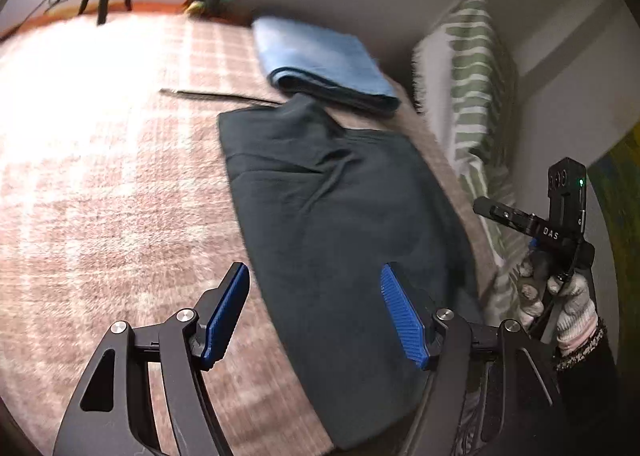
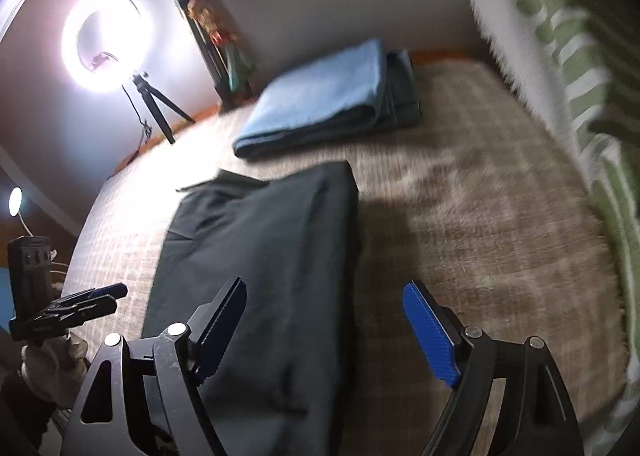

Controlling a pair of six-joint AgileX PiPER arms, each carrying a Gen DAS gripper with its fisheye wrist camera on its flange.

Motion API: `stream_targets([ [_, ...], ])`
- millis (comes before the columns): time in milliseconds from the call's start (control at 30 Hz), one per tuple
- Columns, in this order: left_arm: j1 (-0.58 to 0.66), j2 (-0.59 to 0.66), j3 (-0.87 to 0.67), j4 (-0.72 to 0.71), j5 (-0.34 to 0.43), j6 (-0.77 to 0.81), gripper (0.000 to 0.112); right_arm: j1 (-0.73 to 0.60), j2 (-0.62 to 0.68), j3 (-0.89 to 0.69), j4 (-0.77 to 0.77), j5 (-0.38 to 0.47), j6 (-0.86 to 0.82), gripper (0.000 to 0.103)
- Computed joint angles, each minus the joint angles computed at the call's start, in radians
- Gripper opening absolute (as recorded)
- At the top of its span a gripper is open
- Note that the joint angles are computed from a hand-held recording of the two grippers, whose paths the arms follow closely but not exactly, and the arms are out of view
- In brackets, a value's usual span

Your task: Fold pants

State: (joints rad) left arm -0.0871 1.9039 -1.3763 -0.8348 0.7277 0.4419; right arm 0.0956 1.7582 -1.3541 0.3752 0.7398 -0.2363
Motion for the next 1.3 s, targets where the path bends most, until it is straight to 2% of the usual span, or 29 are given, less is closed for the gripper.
stream_targets([
  [200, 0.016, 0.107, -0.062, -0.028, 0.035, -0.013, 0.068, -0.068, 0.164, -0.114, 0.181, 0.107, -0.153, 0.083],
  [300, 0.021, 0.125, -0.07, -0.073, 0.029, 0.03, 0.068, -0.077, 0.224, -0.151, 0.216, 0.134, -0.187, 0.083],
  [400, 0.032, 0.145, -0.09, -0.113, 0.055, 0.061, 0.068, -0.087, 0.276, -0.188, 0.254, 0.161, -0.233, 0.083],
  [667, 0.016, 0.152, -0.094, -0.141, 0.053, 0.173, 0.065, -0.111, 0.314, -0.21, 0.335, 0.201, -0.352, 0.087],
  [700, 0.017, 0.158, -0.1, -0.147, 0.057, 0.177, 0.065, -0.109, 0.317, -0.215, 0.339, 0.21, -0.359, 0.085],
  [733, 0.016, 0.162, -0.102, -0.156, 0.056, 0.186, 0.064, -0.108, 0.322, -0.22, 0.347, 0.223, -0.363, 0.075],
  [767, 0.015, 0.17, -0.117, -0.15, 0.058, 0.178, 0.058, -0.111, 0.337, -0.232, 0.376, 0.258, -0.374, 0.067],
  [800, 0.01, 0.18, -0.133, -0.138, 0.057, 0.164, 0.055, -0.107, 0.341, -0.234, 0.38, 0.263, -0.367, 0.067],
  [833, 0.008, 0.187, -0.143, -0.133, 0.054, 0.159, 0.046, -0.099, 0.336, -0.228, 0.375, 0.25, -0.368, 0.067],
  [867, 0.006, 0.197, -0.157, -0.123, 0.054, 0.149, 0.034, -0.095, 0.339, -0.233, 0.37, 0.25, -0.366, 0.059],
  [967, 0.005, 0.23, -0.204, -0.101, 0.067, 0.104, 0.019, -0.091, 0.354, -0.244, 0.391, 0.267, -0.354, 0.043],
  [1000, 0.004, 0.233, -0.209, -0.099, 0.066, 0.095, 0.018, -0.077, 0.343, -0.231, 0.38, 0.245, -0.353, 0.041],
  [1067, -0.001, 0.233, -0.211, -0.088, 0.055, 0.084, 0.014, -0.059, 0.322, -0.217, 0.359, 0.223, -0.347, 0.029],
  [1133, -0.01, 0.226, -0.205, -0.08, 0.038, 0.08, 0.012, -0.045, 0.292, -0.202, 0.328, 0.198, -0.321, 0.024],
  [1300, -0.013, 0.201, -0.183, -0.093, 0.013, 0.101, 0.009, 0.001, 0.222, -0.165, 0.24, 0.139, -0.256, 0.02],
])
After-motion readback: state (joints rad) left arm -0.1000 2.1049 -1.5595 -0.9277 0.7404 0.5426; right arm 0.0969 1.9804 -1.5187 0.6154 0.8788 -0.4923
